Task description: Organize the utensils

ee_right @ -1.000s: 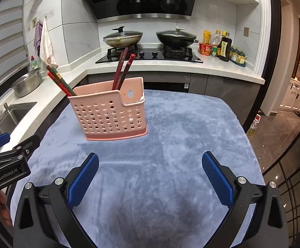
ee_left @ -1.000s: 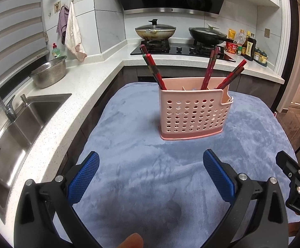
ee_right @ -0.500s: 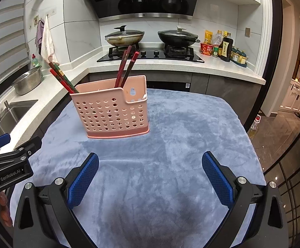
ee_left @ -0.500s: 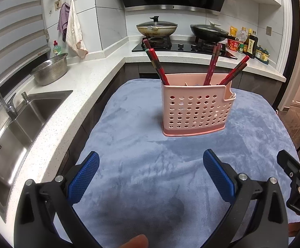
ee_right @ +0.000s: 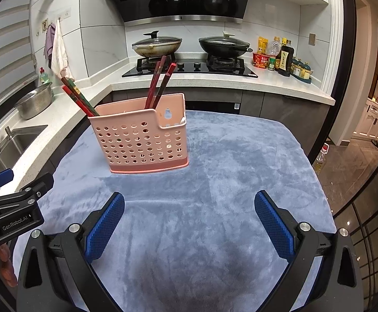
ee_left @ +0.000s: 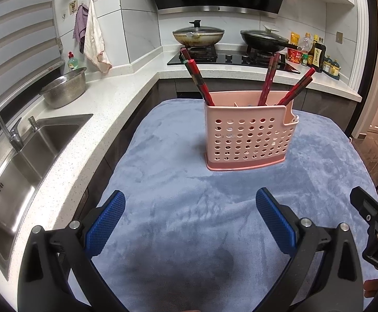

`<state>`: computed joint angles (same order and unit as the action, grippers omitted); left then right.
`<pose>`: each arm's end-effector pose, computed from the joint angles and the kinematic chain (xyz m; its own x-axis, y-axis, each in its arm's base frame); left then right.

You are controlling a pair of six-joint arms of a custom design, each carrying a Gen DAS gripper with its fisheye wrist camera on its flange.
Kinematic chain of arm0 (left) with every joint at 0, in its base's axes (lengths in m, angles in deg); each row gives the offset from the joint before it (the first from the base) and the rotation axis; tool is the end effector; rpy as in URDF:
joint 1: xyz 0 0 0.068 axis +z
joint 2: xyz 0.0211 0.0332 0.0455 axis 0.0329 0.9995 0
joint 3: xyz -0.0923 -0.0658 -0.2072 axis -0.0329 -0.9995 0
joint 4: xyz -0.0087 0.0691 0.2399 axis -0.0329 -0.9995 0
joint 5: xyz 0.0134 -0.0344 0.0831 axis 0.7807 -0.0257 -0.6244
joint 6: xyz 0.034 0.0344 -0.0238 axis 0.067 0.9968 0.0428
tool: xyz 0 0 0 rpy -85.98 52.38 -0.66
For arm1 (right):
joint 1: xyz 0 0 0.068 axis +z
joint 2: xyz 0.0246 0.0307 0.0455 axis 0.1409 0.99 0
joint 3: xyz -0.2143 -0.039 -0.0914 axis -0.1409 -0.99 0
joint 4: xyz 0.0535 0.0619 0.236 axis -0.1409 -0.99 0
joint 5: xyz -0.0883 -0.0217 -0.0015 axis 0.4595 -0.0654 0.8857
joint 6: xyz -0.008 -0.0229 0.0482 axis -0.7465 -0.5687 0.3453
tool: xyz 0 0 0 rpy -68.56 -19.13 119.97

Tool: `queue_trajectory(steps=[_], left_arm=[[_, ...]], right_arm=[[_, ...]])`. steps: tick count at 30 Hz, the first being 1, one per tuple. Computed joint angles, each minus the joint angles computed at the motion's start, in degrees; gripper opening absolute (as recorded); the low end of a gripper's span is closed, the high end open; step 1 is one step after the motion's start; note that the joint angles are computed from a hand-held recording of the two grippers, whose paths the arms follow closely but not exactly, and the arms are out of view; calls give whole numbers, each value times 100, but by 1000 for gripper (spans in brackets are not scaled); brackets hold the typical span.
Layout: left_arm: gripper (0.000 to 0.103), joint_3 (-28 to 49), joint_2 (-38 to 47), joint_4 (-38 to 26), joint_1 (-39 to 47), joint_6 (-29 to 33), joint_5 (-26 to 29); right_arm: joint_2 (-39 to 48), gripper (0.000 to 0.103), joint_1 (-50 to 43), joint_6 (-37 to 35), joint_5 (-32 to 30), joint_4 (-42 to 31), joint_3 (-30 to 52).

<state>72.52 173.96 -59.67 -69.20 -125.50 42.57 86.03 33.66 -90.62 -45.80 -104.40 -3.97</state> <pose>0.1179 -0.2678 0.1986 -0.5871 -0.3379 -0.7356 -0.5624 0.8238 0.0705 0.2082 0.1022 0.1957 -0.5894 -0.3158 -0.7435 -0.4940 0.8692 0.0224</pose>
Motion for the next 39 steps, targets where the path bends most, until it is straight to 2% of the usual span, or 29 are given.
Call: queue_trajectory(steps=[12, 39], left_arm=[[96, -166, -137, 241, -37, -30, 106], [96, 31, 11, -40, -32, -106, 86]], right_arm=[[69, 96, 48, 41, 64, -38, 42], [52, 96, 85, 67, 100, -3, -35]])
